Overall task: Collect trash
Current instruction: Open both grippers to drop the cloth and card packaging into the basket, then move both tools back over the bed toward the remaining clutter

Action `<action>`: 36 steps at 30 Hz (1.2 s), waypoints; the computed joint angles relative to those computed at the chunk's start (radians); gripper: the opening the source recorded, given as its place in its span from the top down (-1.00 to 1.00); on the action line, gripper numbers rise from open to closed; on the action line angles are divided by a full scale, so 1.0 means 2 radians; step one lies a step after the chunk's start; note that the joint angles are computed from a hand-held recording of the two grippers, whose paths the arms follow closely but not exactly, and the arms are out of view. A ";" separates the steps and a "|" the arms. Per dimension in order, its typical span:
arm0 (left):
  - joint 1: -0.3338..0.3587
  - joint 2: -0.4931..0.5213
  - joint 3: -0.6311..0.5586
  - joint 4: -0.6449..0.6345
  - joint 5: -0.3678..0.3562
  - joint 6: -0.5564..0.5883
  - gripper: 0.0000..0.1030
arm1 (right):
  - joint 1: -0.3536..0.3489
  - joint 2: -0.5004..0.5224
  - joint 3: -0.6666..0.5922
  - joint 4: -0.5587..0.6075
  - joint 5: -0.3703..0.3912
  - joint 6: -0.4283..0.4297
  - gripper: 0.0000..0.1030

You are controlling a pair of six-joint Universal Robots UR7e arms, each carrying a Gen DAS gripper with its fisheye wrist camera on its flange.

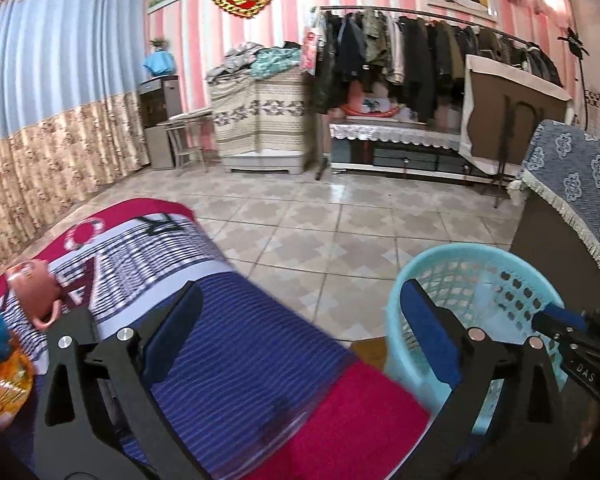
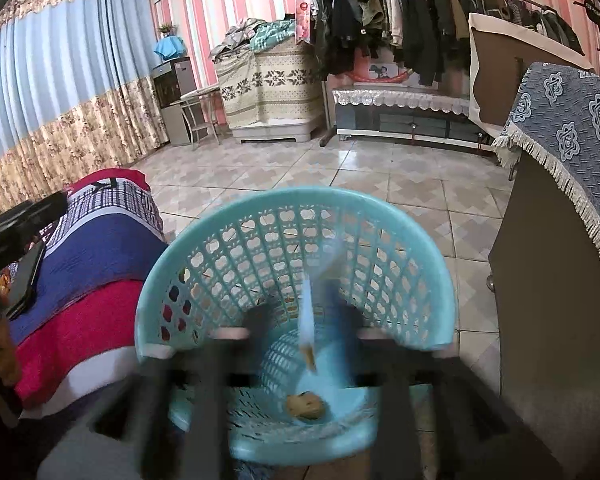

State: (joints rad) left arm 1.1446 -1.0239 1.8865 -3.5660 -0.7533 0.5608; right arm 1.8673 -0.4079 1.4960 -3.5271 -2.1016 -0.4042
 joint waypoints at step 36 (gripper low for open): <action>-0.037 -0.259 0.202 -0.158 0.196 0.023 -0.89 | 0.096 0.030 0.009 -0.012 0.040 -0.050 -0.73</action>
